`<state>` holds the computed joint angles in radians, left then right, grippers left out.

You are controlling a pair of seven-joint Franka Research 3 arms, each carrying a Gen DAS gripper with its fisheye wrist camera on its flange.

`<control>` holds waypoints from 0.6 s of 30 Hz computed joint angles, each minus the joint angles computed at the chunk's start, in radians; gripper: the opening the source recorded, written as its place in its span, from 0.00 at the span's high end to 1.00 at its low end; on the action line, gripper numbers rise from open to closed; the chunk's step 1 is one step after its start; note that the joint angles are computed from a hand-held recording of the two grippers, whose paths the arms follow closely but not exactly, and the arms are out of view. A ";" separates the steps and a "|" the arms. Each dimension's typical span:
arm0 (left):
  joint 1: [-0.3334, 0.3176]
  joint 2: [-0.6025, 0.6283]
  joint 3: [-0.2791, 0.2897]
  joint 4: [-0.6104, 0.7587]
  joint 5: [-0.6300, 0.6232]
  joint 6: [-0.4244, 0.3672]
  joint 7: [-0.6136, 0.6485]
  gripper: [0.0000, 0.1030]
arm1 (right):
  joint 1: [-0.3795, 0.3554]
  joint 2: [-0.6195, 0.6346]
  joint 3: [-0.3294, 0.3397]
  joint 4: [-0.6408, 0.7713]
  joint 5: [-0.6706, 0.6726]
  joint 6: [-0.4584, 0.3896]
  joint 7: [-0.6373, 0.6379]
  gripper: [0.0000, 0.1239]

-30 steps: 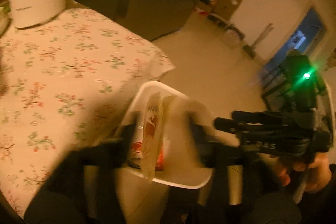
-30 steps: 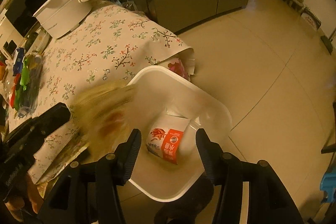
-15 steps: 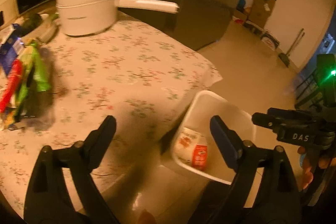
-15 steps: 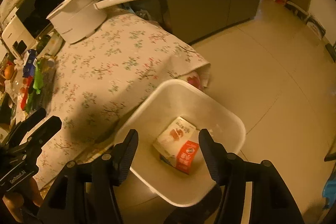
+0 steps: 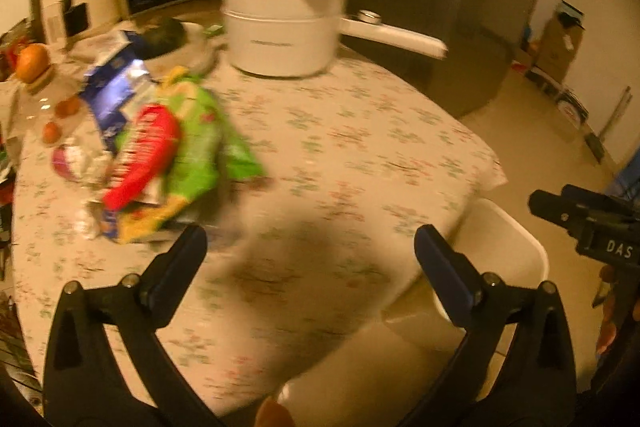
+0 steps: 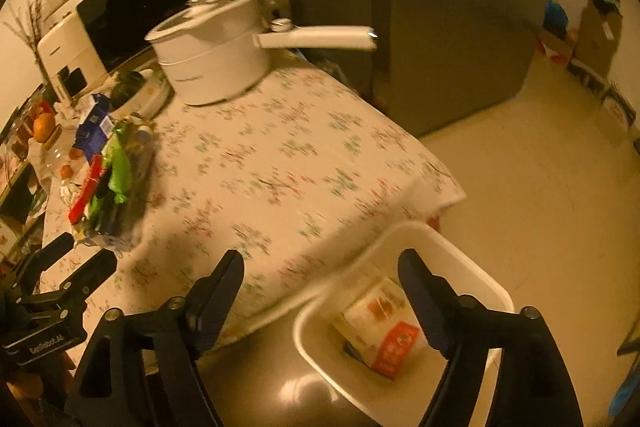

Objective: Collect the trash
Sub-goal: 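Move the left tool back to the pile and grasp the red round lid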

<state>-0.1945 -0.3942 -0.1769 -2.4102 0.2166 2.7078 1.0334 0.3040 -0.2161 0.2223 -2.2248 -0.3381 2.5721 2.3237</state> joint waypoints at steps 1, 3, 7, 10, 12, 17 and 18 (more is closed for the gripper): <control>0.015 -0.011 0.003 -0.009 0.015 0.004 -0.003 0.00 | 0.002 0.018 0.008 0.019 -0.009 0.000 0.004 0.32; 0.046 -0.029 0.007 -0.026 0.045 0.010 -0.010 0.00 | 0.015 0.053 0.011 0.053 -0.012 -0.004 -0.001 0.32; 0.090 -0.049 0.038 -0.043 0.067 -0.001 0.000 0.00 | 0.055 0.116 0.000 0.112 0.000 -0.012 -0.016 0.32; 0.132 -0.050 0.061 -0.051 0.079 -0.007 0.008 0.00 | 0.084 0.150 -0.012 0.141 0.007 -0.013 -0.024 0.32; 0.141 -0.044 0.084 -0.055 0.068 -0.009 0.035 0.00 | 0.101 0.169 -0.020 0.159 0.008 -0.017 -0.029 0.32; 0.203 -0.013 0.087 -0.059 0.114 0.005 0.076 0.00 | 0.138 0.211 -0.037 0.194 0.029 -0.027 -0.044 0.32; 0.214 -0.012 0.080 -0.064 0.129 0.012 0.077 0.00 | 0.144 0.220 -0.040 0.202 0.036 -0.029 -0.050 0.32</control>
